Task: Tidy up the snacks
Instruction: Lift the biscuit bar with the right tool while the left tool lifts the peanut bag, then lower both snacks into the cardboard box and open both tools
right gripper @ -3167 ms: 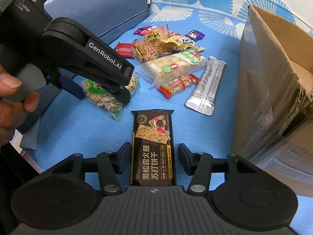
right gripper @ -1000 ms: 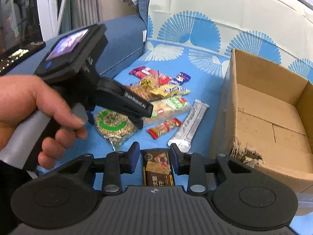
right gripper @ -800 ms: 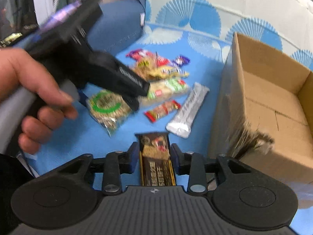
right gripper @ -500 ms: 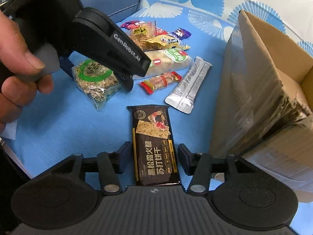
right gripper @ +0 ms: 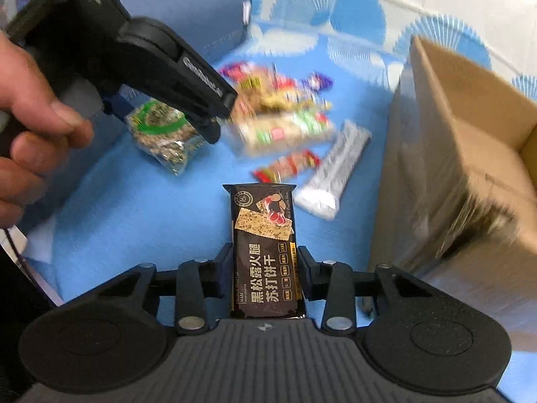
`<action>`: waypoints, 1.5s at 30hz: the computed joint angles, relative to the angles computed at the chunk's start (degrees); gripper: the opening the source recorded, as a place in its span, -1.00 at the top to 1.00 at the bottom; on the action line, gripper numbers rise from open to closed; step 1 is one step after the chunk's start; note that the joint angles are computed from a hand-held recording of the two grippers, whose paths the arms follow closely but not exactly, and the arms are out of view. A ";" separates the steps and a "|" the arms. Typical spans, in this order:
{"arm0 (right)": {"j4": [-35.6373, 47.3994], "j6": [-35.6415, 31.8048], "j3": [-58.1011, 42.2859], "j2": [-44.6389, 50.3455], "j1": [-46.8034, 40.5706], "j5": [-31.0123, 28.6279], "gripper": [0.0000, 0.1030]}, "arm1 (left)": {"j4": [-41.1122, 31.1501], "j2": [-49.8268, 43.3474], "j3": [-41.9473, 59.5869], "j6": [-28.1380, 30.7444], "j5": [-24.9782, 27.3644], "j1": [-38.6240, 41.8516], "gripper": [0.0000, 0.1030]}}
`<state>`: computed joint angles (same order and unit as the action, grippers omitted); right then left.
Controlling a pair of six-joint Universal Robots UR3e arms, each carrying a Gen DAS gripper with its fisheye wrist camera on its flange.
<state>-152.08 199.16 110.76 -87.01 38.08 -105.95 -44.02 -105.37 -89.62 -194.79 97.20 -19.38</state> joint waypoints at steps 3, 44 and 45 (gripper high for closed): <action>-2.61 -0.32 -0.08 -1.73 0.83 -1.05 0.21 | 3.32 1.56 -0.82 -0.52 1.06 -0.07 -0.70; -0.53 -19.88 26.99 -51.16 -60.97 28.53 0.21 | 28.34 -16.85 18.87 4.09 0.97 -20.96 -0.70; 0.23 -20.01 27.18 -51.89 -61.95 29.31 0.21 | 28.25 -17.38 19.43 4.21 1.24 -21.26 -0.70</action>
